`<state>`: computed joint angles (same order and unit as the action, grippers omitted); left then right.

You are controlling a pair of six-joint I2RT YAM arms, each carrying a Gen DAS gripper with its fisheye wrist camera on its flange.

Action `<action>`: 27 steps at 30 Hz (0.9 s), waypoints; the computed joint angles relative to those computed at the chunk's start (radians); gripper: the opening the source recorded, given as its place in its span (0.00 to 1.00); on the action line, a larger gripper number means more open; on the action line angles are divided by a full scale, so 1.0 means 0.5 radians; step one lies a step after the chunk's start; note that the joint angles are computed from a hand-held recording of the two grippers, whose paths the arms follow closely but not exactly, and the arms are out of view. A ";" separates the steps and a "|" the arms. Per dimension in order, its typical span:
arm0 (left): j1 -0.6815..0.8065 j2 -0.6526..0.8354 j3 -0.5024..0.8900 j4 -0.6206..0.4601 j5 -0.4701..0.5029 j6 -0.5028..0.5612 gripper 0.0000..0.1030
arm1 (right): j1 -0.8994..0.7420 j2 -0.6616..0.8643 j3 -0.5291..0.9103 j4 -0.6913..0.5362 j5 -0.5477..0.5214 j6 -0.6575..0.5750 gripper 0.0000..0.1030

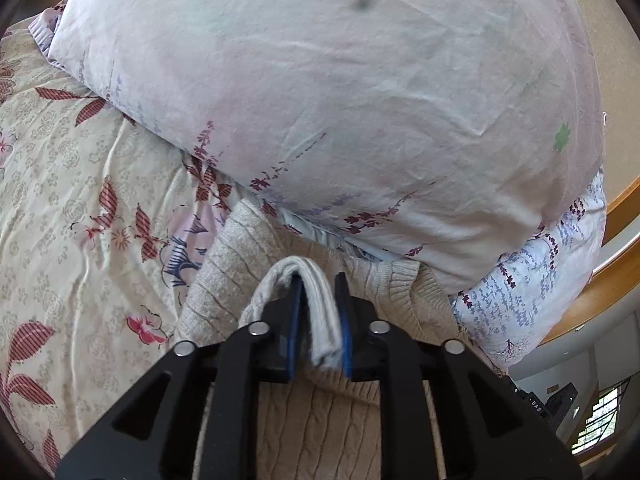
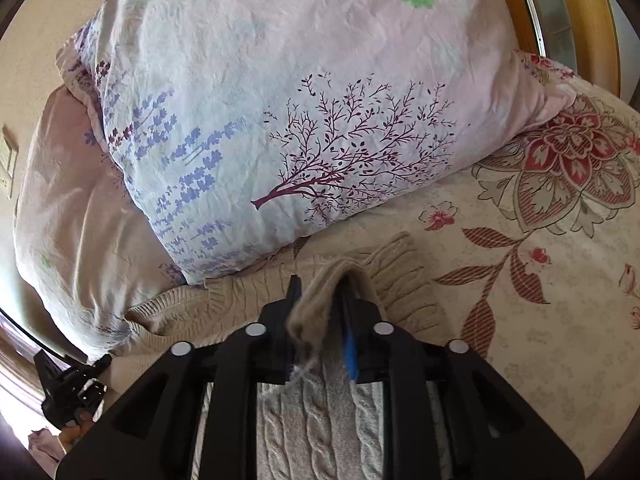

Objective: Fold small clothes

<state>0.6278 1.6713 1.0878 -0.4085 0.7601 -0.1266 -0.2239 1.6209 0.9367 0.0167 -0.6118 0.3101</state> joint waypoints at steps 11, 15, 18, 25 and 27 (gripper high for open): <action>0.220 -0.310 -0.136 -0.064 0.095 0.495 0.48 | -0.193 -0.306 -0.186 -0.063 -0.044 -0.256 0.55; 0.337 -0.286 -0.106 -0.335 0.045 0.921 0.35 | -0.281 -0.308 -0.200 -0.283 -0.102 -0.526 0.41; 0.384 -0.307 -0.152 -0.422 -0.025 1.121 0.31 | -0.251 -0.330 -0.269 -0.335 -0.029 -0.660 0.38; 0.391 -0.348 -0.290 -0.411 -0.157 1.308 0.31 | -0.205 -0.438 -0.385 -0.383 0.044 -0.846 0.28; 0.367 -0.400 -0.354 -0.345 -0.196 1.307 0.31 | -0.158 -0.469 -0.414 -0.385 0.117 -0.901 0.23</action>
<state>0.8115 1.4715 0.9110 -0.5809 0.6621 0.5267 -0.3028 1.3864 0.7295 -0.1758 -0.5531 -0.1404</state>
